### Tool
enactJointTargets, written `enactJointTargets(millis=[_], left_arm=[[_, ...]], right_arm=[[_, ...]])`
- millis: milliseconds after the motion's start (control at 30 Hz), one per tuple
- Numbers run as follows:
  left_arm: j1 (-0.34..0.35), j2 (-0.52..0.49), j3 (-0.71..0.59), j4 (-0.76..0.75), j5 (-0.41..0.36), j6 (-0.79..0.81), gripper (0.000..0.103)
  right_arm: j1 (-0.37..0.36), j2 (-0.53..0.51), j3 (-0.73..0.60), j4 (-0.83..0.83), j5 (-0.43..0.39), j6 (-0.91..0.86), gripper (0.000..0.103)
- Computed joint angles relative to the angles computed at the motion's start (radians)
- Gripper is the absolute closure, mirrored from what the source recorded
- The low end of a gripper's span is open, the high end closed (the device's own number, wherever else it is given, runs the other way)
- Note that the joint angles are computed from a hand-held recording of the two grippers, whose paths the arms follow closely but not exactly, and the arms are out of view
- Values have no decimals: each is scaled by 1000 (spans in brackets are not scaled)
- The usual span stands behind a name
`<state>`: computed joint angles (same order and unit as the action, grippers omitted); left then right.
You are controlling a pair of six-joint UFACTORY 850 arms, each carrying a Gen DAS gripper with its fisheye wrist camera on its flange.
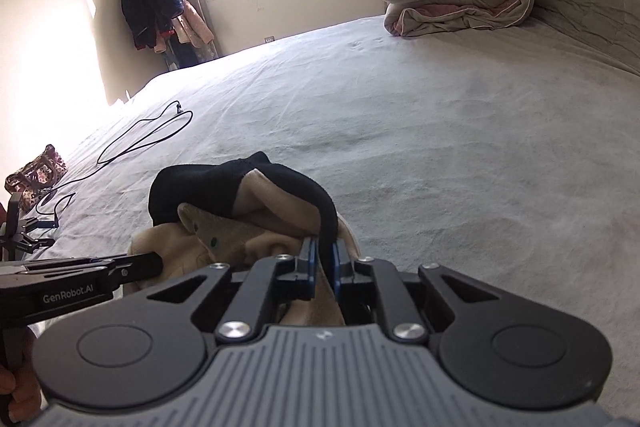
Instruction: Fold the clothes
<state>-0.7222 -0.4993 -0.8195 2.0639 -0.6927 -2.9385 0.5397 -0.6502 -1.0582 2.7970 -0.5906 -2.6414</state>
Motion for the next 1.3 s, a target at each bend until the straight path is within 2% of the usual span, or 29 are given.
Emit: enactJointTargets(millis=[133,167,200,267,533,700,933,1000,1100,1133,1267,1300], left_arm=[[-20,32,36,33,-13,-36,92],[-26,44,51,42,-13,-57,93],[-32,57,65,50,-9,-80,93],[-48,85,92,57,-6,-114,93],[-164,133,146,-37,24,-129,93],[-221,146,176,-44,49,-185,93],[-230,161,196,-62,80,-147,89],[-231,176,206,-65,79,-138,78],[-242,197,211,-141,43,-46,47],[-246,200,209,-170,27,-9,42],[-234,228,212,-250,-15,101,32],[-226,236,216,-252,-19,106,30]], right_arm=[[-5,2,2,-53,-3,48,83],[-7,1,1,-67,-4,64,76],[-8,1,1,-77,-6,77,63],[-8,7,9,-86,-18,89,53],[-11,32,40,-162,-59,123,52],[-12,32,44,-184,-46,132,52],[-6,31,50,-197,-21,129,52],[-4,29,47,-200,-12,129,52],[-2,23,39,-202,6,129,52],[-1,21,37,-201,9,128,54],[-6,14,30,-244,5,174,80],[-7,14,29,-255,3,186,82]])
